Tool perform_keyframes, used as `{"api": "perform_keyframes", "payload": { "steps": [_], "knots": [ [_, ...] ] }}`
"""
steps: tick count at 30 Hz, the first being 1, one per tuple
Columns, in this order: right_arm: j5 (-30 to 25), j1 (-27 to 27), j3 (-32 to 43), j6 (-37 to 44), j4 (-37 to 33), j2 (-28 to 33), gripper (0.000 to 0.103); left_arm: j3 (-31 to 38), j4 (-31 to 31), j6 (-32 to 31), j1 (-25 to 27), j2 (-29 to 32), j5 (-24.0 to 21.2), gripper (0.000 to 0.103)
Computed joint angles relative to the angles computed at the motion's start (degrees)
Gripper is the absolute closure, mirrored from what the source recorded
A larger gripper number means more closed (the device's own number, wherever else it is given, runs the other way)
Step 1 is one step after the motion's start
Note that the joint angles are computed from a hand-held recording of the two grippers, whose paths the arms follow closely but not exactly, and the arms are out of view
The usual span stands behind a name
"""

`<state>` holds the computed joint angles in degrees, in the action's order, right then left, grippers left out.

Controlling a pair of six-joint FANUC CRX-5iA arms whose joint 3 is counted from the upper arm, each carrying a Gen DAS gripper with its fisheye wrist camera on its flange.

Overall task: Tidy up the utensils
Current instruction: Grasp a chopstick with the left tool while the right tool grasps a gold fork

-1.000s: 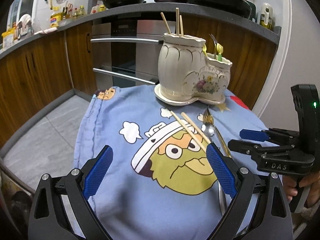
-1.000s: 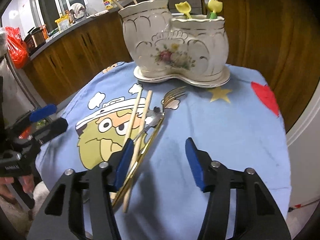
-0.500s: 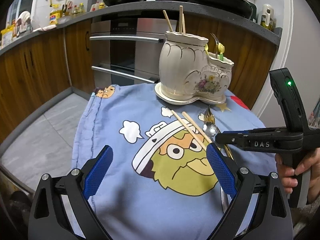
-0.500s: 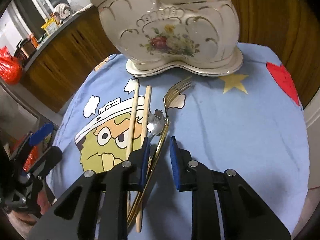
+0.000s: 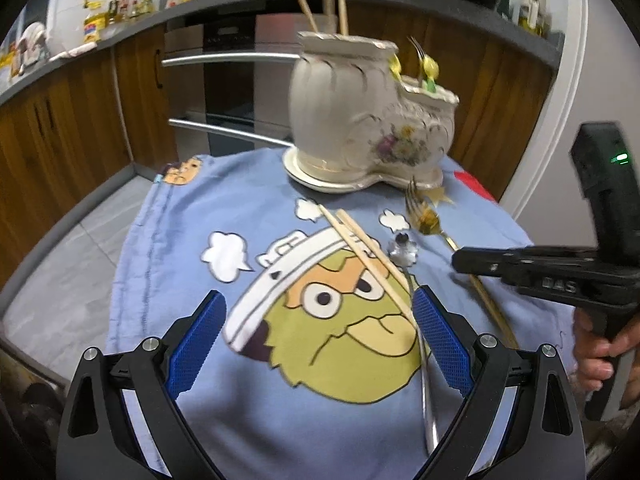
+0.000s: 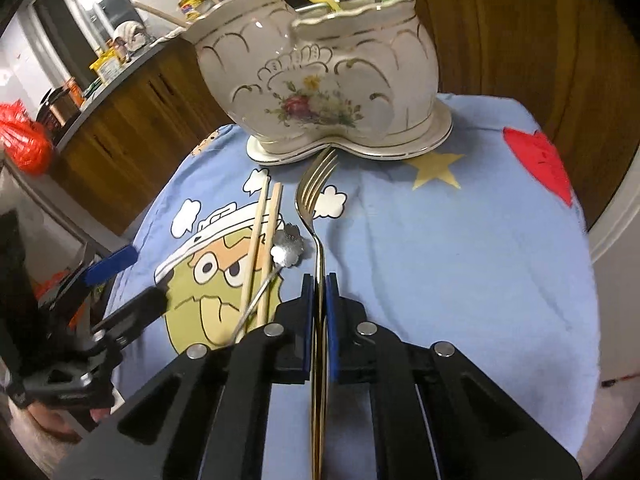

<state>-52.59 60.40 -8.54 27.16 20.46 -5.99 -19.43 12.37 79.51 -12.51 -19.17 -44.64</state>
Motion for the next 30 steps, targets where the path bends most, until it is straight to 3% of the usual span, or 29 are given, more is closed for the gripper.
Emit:
{"api": "perform_keyframes", "payload": {
  "steps": [3, 11, 17, 19, 21, 23, 25, 30],
  "knots": [
    [0.0, 0.6, -1.5, -0.1, 1.3, -1.7, 0.097, 3.7, -3.0, 3.0, -2.3, 3.4, -2.6, 0.011],
    [1.6, 1.5, -5.0, -1.4, 4.2, -4.7, 0.097, 11.4, -8.4, 10.7, -6.2, 10.3, -7.9, 0.052],
    [3.3, 0.9, -6.0, -1.7, 3.8, -5.5, 0.097, 15.8, -13.1, 14.5, -8.7, 13.7, -11.2, 0.063],
    [3.7, 0.8, -6.5, -1.8, 3.8, -6.0, 0.097, 17.9, -16.3, 16.4, -10.2, 14.6, -13.0, 0.073],
    [4.0, 0.8, -6.8, -1.8, 3.9, -6.3, 0.097, 18.7, -18.0, 15.8, -11.0, 15.1, -13.8, 0.074],
    [4.2, 0.8, -7.1, -1.3, 3.6, -6.7, 0.097, 18.1, -17.1, 13.3, -10.6, 14.7, -13.3, 0.085],
    [4.3, 0.8, -7.1, -0.9, 3.2, -6.8, 0.097, 18.0, -16.2, 11.7, -10.3, 14.7, -13.6, 0.090],
    [4.2, 0.9, -7.4, -0.3, 3.5, -7.0, 0.097, 17.1, -13.8, 6.2, -7.9, 13.7, -14.9, 0.093]
  ]
}}
